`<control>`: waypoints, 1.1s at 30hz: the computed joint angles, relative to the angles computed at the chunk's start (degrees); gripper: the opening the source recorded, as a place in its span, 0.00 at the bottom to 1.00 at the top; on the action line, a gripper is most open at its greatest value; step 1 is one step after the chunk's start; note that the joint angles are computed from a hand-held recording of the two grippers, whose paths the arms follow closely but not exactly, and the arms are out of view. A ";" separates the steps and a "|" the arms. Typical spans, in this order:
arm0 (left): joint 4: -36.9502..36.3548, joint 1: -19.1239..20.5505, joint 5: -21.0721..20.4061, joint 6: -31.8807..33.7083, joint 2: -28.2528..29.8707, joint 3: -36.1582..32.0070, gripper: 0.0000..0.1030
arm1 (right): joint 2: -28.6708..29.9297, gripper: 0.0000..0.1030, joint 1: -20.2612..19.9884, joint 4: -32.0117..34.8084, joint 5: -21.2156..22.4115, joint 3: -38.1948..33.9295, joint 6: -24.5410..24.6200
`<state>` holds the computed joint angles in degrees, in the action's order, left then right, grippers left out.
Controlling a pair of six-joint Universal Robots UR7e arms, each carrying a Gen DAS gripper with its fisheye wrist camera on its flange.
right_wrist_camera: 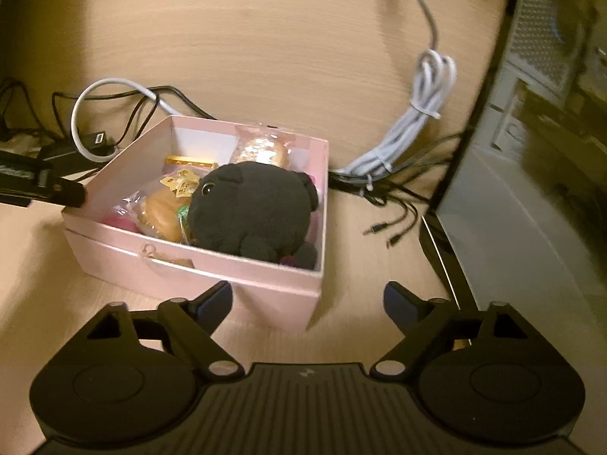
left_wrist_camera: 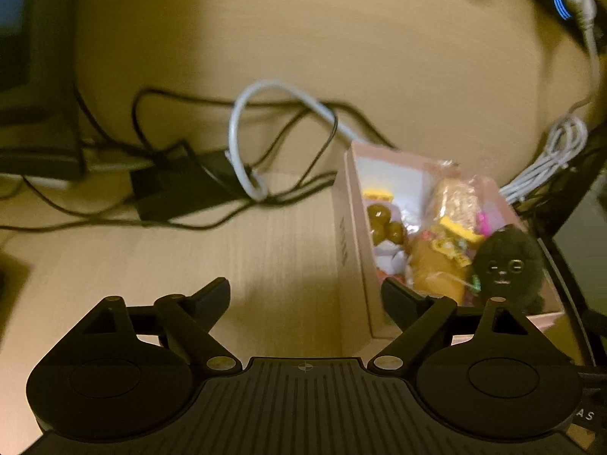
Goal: Organize objects
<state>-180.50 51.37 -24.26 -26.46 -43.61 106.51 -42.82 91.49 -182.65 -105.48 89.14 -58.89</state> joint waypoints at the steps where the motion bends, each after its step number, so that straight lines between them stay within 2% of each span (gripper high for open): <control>1: -1.52 -0.80 0.56 0.15 -0.28 1.16 0.88 | -0.75 0.92 -0.01 0.04 -0.43 0.97 0.92; 3: -4.51 -2.52 1.24 0.42 -1.02 4.12 0.88 | -2.74 0.97 -0.26 -0.17 -1.29 3.96 2.84; 6: -3.00 -5.43 0.45 -3.61 -3.10 9.70 0.88 | -6.42 0.99 -0.75 -0.04 -2.90 9.62 5.68; 12: 8.61 -10.62 -2.37 -16.98 -5.84 17.72 0.88 | -12.52 1.00 -2.44 -2.46 -2.80 19.61 6.67; 15: 12.57 -12.46 -1.75 -22.54 -5.30 19.41 0.88 | -14.09 1.00 -3.54 -1.97 -2.32 22.36 6.09; 16: 16.35 -13.10 -1.04 -26.45 -5.31 19.44 0.88 | -14.35 1.00 -3.99 -1.70 -1.81 22.90 5.34; 18: 21.17 -13.65 -1.33 -33.05 -5.69 19.66 0.87 | -13.96 1.00 -4.08 -2.20 -3.57 23.47 4.42; 20: 22.62 -13.91 -1.41 -33.86 -4.95 19.55 0.87 | -14.38 1.00 -4.86 -1.64 -2.45 24.04 3.93; 23: 27.63 -14.39 0.74 -37.65 -3.48 18.61 0.87 | -14.95 1.00 -6.24 -1.44 0.78 24.36 3.62; 25: 30.38 -14.58 1.91 -39.74 -2.63 17.72 0.90 | -15.07 1.00 -6.61 0.32 1.51 23.53 4.65; 28: 33.97 -14.52 3.54 -40.81 -1.20 16.29 0.93 | -14.55 1.00 -7.34 0.13 3.87 22.87 3.04; 33: 30.39 -14.08 7.27 -40.10 1.73 15.59 0.95 | -13.40 1.00 -8.51 -2.61 7.75 22.71 1.49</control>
